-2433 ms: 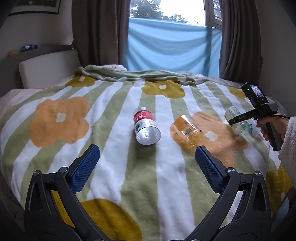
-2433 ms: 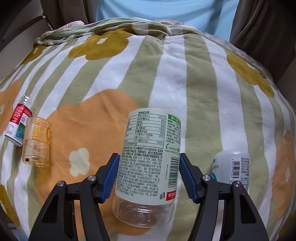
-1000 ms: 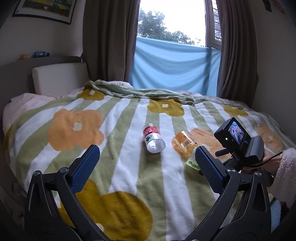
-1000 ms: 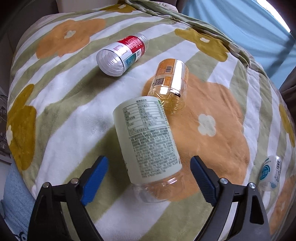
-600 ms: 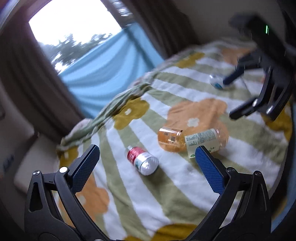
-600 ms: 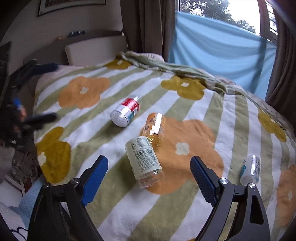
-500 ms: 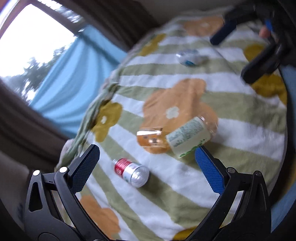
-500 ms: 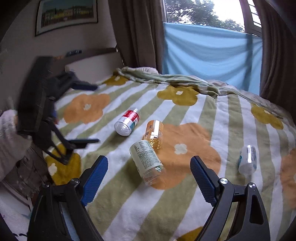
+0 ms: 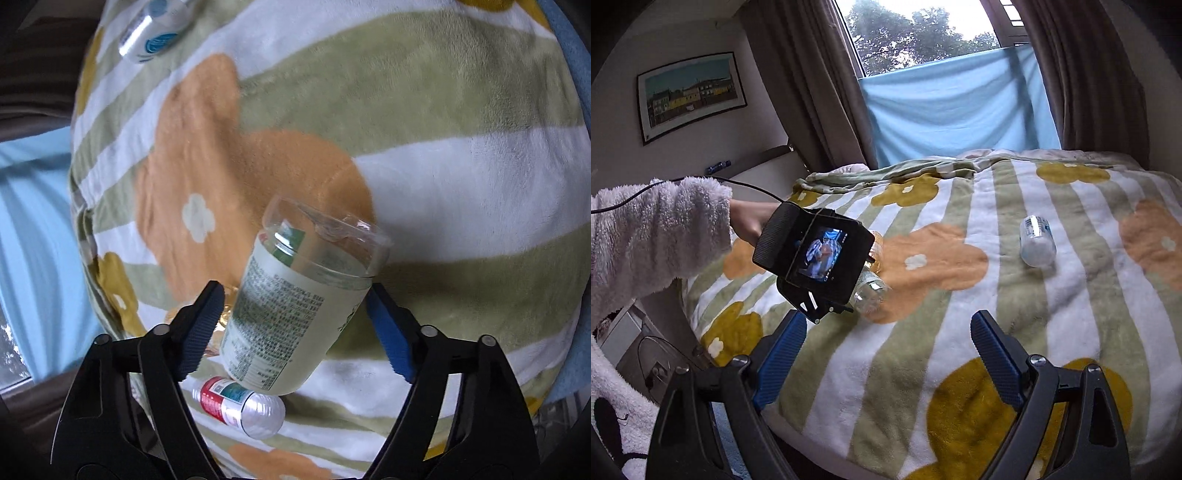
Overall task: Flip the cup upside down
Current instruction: 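Rotate the held cup with the left tool until its rim faces down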
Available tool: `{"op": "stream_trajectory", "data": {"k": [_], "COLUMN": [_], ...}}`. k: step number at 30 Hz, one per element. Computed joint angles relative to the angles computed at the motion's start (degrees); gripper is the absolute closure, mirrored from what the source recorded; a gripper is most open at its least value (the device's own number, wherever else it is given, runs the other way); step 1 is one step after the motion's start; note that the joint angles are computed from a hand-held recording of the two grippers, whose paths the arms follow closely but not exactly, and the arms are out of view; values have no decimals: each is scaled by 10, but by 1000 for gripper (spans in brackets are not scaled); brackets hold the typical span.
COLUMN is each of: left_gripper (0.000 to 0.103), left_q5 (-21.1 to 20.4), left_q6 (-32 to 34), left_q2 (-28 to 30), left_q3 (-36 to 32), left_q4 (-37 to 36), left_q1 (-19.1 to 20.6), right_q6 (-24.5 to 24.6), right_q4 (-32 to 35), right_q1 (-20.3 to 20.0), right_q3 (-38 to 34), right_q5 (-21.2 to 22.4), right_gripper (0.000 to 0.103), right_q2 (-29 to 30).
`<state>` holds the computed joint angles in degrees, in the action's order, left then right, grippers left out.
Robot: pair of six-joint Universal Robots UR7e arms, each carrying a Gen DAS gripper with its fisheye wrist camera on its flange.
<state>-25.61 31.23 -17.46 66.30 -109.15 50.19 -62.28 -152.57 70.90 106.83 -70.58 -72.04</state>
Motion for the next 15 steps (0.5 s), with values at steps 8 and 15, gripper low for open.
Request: {"op": "stream_trajectory", "data": {"k": [8,15], "left_gripper": [36,40], "left_q5": [-89,-238], "left_q6": [-193,-381], "left_q2": [8,7], "left_q3": [-99,-174], "left_q4": [149,167], "left_q1": [9,28], "right_q6": [10,11], "right_q4": [33,64], "right_q1": [-19,-23], "right_q3": [-5,-7], "right_q5": [32,59], "right_gripper": [14,14], "right_q2": [-1,-6]}}
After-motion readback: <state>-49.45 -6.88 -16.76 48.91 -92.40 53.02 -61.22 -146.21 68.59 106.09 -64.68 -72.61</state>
